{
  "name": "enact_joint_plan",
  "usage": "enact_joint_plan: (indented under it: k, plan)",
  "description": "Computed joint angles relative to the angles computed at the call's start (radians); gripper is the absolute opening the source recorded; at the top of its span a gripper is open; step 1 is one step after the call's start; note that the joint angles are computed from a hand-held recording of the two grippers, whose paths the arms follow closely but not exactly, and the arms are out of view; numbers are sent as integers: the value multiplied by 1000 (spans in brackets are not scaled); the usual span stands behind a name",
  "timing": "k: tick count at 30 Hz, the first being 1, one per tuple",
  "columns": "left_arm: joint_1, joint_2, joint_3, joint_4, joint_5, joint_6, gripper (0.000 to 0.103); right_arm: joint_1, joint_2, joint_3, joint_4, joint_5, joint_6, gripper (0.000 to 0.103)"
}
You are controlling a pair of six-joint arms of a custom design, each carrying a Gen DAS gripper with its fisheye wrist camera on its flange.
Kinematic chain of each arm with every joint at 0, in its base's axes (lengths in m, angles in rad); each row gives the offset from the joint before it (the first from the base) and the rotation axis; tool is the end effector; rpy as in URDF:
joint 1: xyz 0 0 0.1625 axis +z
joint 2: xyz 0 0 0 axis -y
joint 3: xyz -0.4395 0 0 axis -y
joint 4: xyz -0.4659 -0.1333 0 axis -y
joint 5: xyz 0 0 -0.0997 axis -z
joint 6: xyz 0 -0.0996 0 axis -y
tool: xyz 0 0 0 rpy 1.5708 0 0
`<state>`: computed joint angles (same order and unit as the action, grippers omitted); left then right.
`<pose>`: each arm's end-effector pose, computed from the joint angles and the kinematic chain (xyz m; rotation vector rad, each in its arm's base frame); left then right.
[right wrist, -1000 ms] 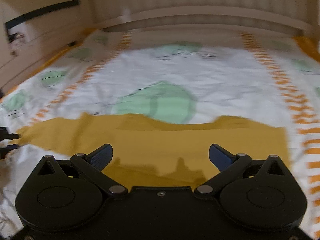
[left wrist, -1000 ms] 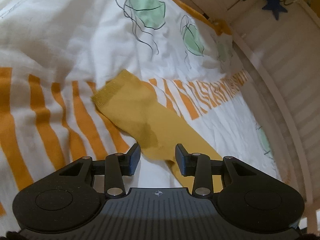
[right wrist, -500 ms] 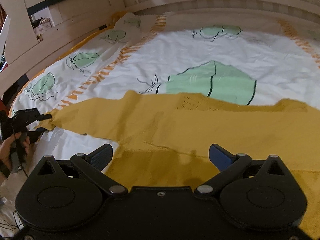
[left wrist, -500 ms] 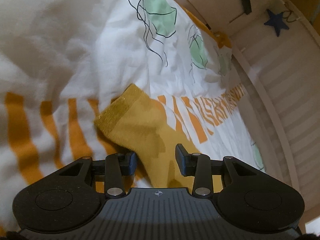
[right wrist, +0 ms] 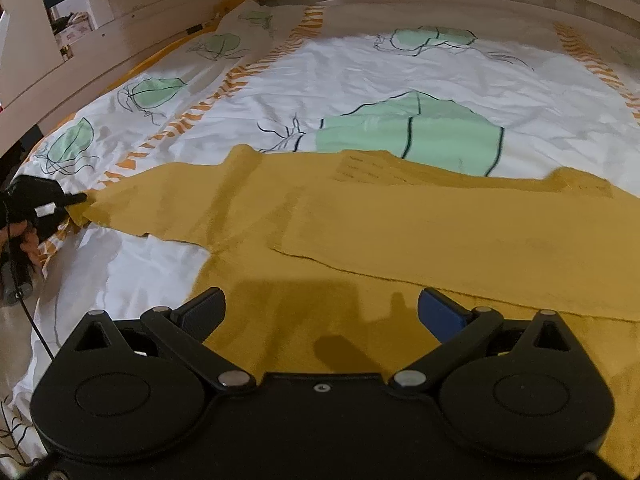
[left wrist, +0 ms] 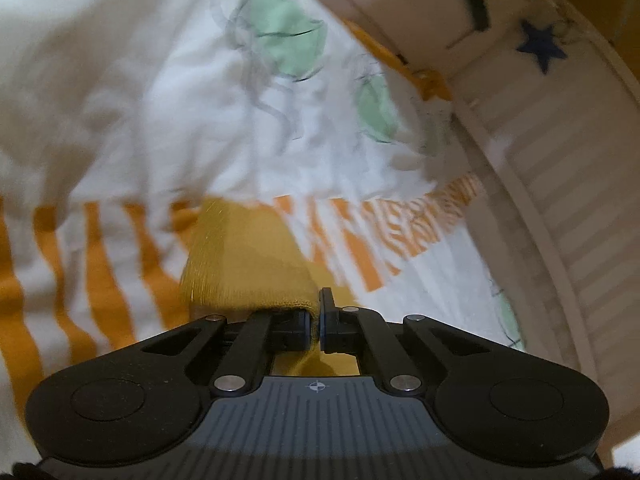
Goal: Fold small clothes
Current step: 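Reach the left gripper to the remaining sleeve cuff and grasp it, then lay the sleeve across the sweater body and open the left gripper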
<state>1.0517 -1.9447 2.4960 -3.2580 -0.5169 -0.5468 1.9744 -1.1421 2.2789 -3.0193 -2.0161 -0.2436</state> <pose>0.0307 -0.3895 0.3973 -0.8157 2.1073 -1.7905 0.2799 -0.4253 0.0845 0.7634 -2.5766 0.4692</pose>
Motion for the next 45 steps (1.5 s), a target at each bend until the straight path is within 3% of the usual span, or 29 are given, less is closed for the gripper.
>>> enact_joint_plan:
  k: [8,21,29,33,37,45]
  plan:
    - [-132,129,-85,-98,-12,152,3,-24,-67,30,21,0,14,102]
    - [-203,420,-199,-13,-220,193,3,-85,-183,69,48,12,24,102]
    - [-162,527,-237,137,-428,218,7,-119,-223,74,43,-2,43,102]
    - [-129,538,-246,213,-569,200,26,-132,-226,71,45,-14,59,102]
    - [-97,539,-259,256,-688,208,31,-142,-222,64,47,-23,66,102]
    - [-85,529,-273,242,-857,290,42,-139,-197,42,40,-59,64,102]
